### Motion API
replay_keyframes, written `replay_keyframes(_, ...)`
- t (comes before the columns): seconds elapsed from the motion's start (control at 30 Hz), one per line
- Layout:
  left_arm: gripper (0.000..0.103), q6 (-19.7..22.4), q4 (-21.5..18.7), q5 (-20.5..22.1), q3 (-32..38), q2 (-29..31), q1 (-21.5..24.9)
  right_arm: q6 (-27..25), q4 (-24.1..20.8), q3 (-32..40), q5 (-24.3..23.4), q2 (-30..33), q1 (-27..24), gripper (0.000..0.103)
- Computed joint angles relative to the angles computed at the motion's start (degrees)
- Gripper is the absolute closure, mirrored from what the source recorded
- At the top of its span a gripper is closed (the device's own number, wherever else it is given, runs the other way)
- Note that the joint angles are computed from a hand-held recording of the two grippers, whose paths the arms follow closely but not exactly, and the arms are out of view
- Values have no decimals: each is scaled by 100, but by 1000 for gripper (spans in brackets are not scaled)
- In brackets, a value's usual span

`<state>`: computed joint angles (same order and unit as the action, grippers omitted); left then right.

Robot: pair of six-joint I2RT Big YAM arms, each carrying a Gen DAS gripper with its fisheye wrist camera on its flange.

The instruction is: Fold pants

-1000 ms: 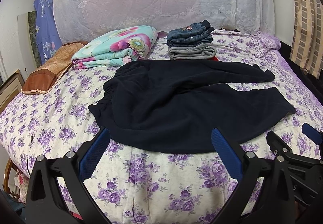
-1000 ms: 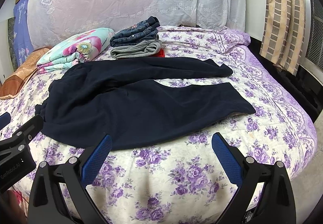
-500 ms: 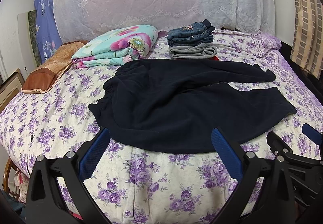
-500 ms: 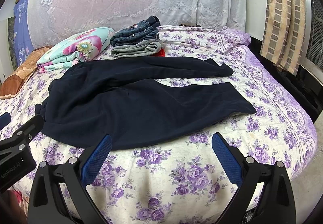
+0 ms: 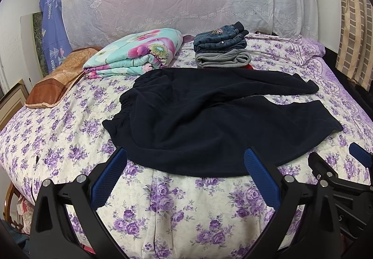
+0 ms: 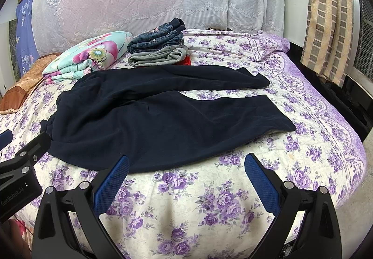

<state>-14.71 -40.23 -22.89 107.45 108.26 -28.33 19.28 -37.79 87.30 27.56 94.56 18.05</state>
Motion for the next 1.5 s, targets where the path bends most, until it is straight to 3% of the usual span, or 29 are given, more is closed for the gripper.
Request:
replay_keyframes(0.67, 5, 42, -86, 84, 7, 26, 32, -15, -20, 30, 7, 51, 9, 3)
replay_keyframes(0.83, 5, -102, -1051, 1371, 814, 613, 371, 84, -213, 90, 9, 194, -151, 3)
replay_keyframes(0.93, 5, -495, -1388, 1995, 1263, 972, 797, 316, -385, 91, -115, 230, -292, 3)
replay_keyframes(1.13, 5, -1777, -1713, 2946, 1724, 1456, 1607, 305, -266, -69, -251, 209, -377, 3)
replay_keyframes(1.2, 5, -2157, -1626, 3294, 1605, 1488, 1794, 201, -196, -102, -216, 211, -360, 3)
replay_keyframes(1.33, 5, -2497, -1422, 3626, 1503, 1535, 1924, 220, -246, -55, -372, 291, -420, 3)
replay_keyframes(1.43, 6, -2649, -1428, 3773, 1917, 1817, 1980, 287, -324, -18, -474, 327, -475, 3)
replay_keyframes(1.47, 9, -2659, -1497, 3982, 2259, 2053, 2014, 303, -307, -43, -487, 309, -503, 3)
replay_keyframes(1.5, 27, -2638, -1652, 4161, 2622, 2285, 2045, 317, -291, -63, -476, 289, -517, 3)
